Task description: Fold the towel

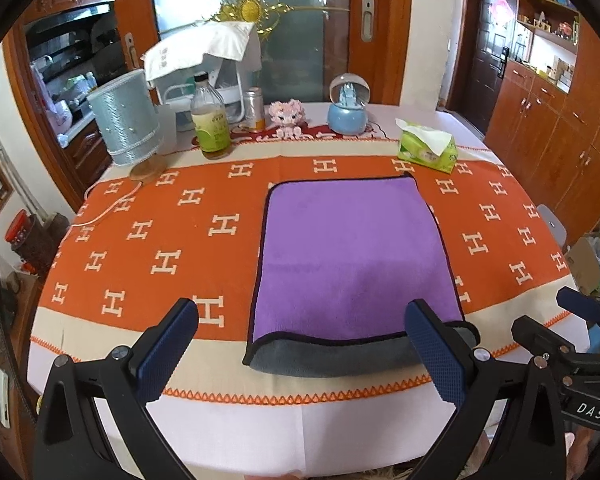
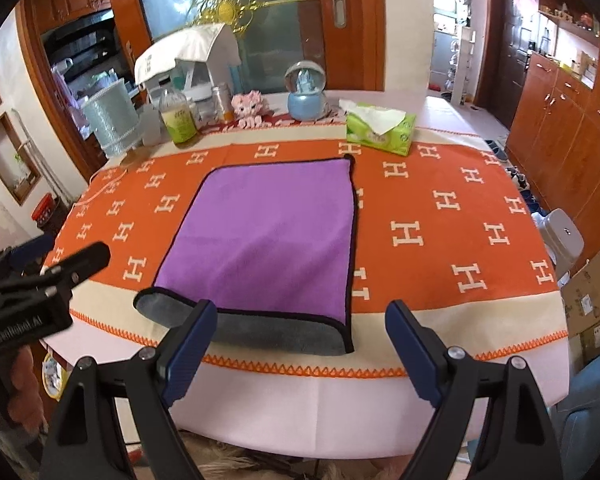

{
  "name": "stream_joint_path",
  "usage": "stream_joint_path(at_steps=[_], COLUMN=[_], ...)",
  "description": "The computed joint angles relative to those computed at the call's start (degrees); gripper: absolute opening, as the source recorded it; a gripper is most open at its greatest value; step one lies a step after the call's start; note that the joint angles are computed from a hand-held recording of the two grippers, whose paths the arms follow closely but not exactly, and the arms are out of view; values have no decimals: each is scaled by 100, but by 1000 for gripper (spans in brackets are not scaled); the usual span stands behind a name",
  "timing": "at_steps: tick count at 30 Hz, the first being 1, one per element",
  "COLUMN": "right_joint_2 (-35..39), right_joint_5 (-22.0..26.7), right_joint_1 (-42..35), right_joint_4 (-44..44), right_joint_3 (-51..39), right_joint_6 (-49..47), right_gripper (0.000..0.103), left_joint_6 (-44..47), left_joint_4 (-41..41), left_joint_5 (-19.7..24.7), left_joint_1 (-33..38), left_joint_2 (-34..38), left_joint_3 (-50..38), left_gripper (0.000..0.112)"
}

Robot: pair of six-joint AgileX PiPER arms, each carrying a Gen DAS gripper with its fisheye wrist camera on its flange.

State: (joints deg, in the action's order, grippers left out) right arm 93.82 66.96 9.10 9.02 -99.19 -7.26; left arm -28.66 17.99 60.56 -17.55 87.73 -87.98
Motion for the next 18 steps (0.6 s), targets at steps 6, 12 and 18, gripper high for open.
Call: stream_joint_path(at_steps=[6, 12, 18], right_joint_2=[127, 340, 330], right_joint_5=[-268, -441, -730], right_joint_1=[-55, -245, -329], right_joint_4=[20, 390, 611], right_joint_3=[218, 417, 868], right_joint_6=[-154, -771, -1412], right_gripper=[83, 69, 67], left_joint_6=[609, 1856, 2531], left_joint_4=[-517, -1489, -1644], left_joint_5=[-484, -1140, -1529], left_joint_1=[445, 982, 1173], left_joint_2=[125, 51, -58], left_joint_3=[350, 934, 1503], left_gripper=[101, 99, 99])
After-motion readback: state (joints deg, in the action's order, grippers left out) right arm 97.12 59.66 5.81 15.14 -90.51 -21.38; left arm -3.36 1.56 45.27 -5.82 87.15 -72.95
